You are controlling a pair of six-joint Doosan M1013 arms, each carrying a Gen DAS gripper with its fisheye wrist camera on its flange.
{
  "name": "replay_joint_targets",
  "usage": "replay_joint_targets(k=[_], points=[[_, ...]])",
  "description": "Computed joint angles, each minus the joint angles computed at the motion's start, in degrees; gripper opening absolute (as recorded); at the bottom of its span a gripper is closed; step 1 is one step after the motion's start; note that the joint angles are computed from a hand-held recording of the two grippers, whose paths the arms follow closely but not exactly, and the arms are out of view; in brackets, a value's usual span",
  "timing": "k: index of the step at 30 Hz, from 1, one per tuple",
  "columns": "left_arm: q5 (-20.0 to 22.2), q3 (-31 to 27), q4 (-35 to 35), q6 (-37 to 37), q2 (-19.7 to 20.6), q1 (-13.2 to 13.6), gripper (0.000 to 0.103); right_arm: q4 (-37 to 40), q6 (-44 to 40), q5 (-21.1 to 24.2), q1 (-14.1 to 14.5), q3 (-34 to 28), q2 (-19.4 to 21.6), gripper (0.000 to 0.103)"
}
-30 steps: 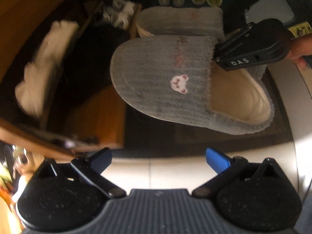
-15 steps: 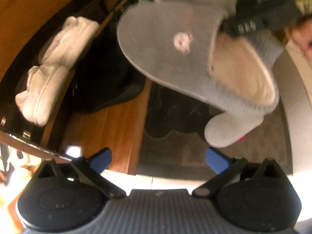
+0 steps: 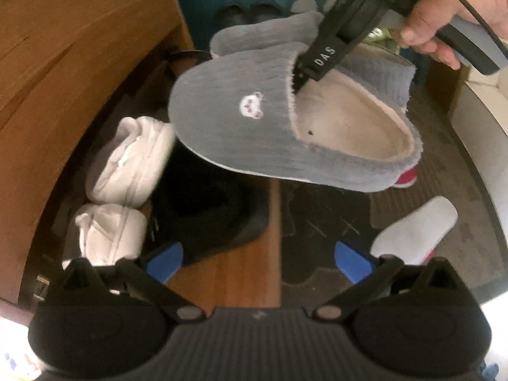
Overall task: Organize scattered shoes
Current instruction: 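Carry the grey slippers into the open shoe cabinet drawer with the right tool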
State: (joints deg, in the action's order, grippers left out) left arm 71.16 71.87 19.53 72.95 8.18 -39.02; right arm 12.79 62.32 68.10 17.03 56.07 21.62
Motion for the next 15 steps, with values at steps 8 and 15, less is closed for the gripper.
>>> replay_joint_targets(k=[8, 15], points=[[-1.3, -0.9, 1.6, -2.5, 1.0, 0.5, 0.103, 1.6, 1.7, -1.0, -1.1, -1.3, 1.0, 0.02], [-1.5, -1.4, 2.1, -4.0, 1.6, 1.1, 0.103, 1.1, 3.7, 1.8, -1.3, -8.2, 4.9, 0.02]])
